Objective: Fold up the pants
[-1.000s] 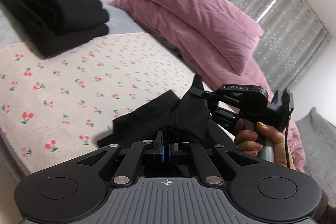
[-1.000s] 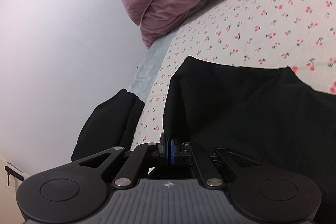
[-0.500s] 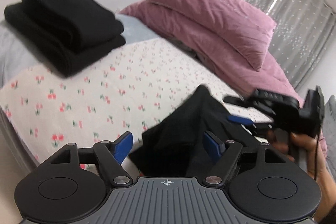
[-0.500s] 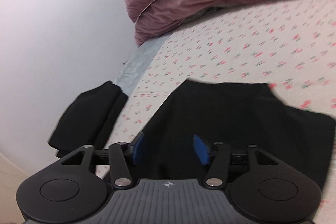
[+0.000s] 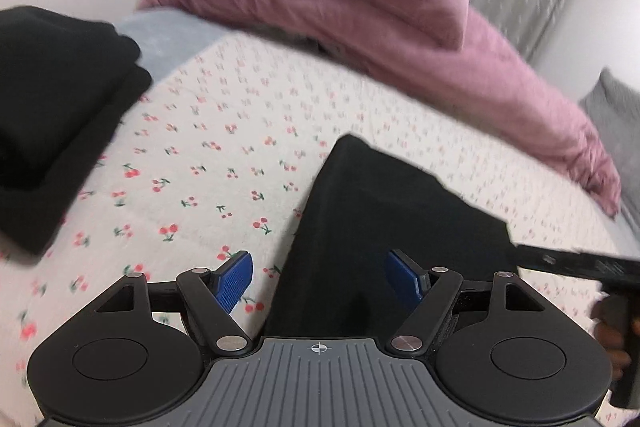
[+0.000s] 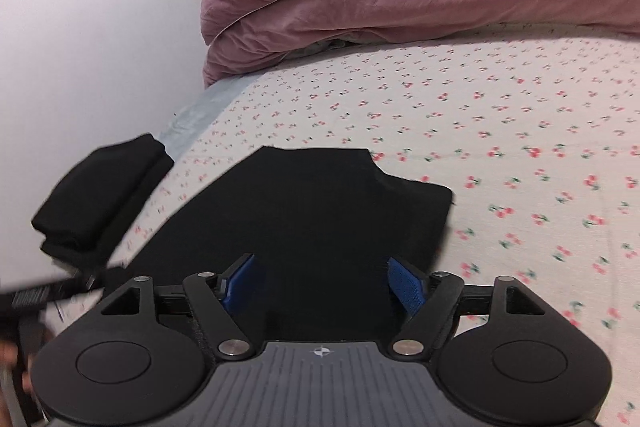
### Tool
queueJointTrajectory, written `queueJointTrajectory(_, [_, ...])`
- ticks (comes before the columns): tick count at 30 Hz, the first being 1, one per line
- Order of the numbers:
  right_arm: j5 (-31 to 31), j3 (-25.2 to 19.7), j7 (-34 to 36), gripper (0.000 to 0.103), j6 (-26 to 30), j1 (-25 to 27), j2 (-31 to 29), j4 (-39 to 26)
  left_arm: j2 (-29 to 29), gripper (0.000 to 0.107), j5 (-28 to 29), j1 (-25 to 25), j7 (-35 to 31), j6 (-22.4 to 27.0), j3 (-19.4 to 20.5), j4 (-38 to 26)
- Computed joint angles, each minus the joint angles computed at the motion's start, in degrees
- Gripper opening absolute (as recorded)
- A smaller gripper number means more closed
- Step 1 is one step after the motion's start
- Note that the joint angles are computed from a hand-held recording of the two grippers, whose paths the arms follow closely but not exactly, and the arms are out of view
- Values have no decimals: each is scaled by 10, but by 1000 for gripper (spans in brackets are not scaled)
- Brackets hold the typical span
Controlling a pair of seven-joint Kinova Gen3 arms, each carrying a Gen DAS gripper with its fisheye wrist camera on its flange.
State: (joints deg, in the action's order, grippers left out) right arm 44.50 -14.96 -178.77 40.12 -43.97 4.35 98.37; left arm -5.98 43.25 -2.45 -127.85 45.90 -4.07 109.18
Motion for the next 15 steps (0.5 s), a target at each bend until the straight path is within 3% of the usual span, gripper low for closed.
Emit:
queueJointTrajectory(5, [-10,-10,-6,81,5,0,-18,25,94,75,-3,-112,-13,117,96,-92])
queueJointTrajectory(8, [-25,-15,-23,81,-25,10,-27,48,152,75,2,-176,-15,186,156,-136])
queueJointTrajectory(11, [-38,-16,-47,80,-75,23,-27,69,206,75,19,-166,-17,247,131,-175])
queueJointTrajectory(13, [-23,-20,-92,75,-103,29,-21,80,226,75,63,-169,-36,271,111,-174])
queueJointTrajectory(15, [9,5,-138,73,-114,1,-18,88,242,71,109,-173,-51,292,91,-163])
